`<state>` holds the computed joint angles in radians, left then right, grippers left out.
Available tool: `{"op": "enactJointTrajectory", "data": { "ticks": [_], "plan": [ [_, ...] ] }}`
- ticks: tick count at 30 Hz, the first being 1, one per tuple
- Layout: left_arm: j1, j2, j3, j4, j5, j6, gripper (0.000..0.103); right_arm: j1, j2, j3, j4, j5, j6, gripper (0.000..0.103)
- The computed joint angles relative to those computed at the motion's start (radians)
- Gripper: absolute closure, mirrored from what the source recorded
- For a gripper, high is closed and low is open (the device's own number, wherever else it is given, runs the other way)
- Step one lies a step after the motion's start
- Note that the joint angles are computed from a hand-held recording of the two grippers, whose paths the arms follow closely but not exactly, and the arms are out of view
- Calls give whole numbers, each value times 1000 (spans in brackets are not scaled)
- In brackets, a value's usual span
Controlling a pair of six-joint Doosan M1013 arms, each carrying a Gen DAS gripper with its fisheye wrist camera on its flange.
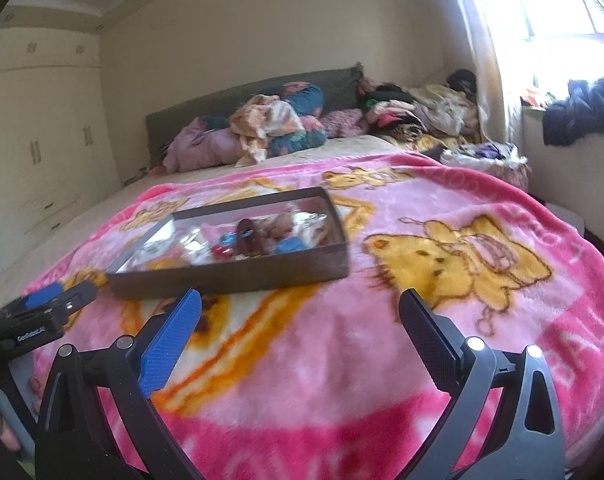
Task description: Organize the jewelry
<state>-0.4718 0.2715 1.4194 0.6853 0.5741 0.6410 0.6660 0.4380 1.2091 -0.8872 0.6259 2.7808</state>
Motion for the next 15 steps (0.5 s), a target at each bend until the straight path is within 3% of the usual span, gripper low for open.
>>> {"op": "enactJointTrajectory", "data": {
  "ticks": [2, 5, 7, 9, 12, 15],
  "plan": [
    [22, 30, -48, -40, 81, 26, 11, -20, 10, -25, 14, 35, -3, 6],
    [69, 97, -152, -38, 251, -1, 11, -86, 65, -135, 219, 162, -182, 6],
    [104, 130, -206, -61, 308, 2, 11, -124, 115, -223, 298, 287, -278, 6],
    [142, 160, -259, -100, 337, 6, 11, -153, 164, -300, 289, 404, -328, 7],
    [176, 229, -362, -53, 434, -7, 11, -197, 219, -378, 259, 496, -328, 6],
    [202, 286, -435, -89, 486, 39, 11, -261, 271, -444, 421, 590, -378, 5]
  ]
}}
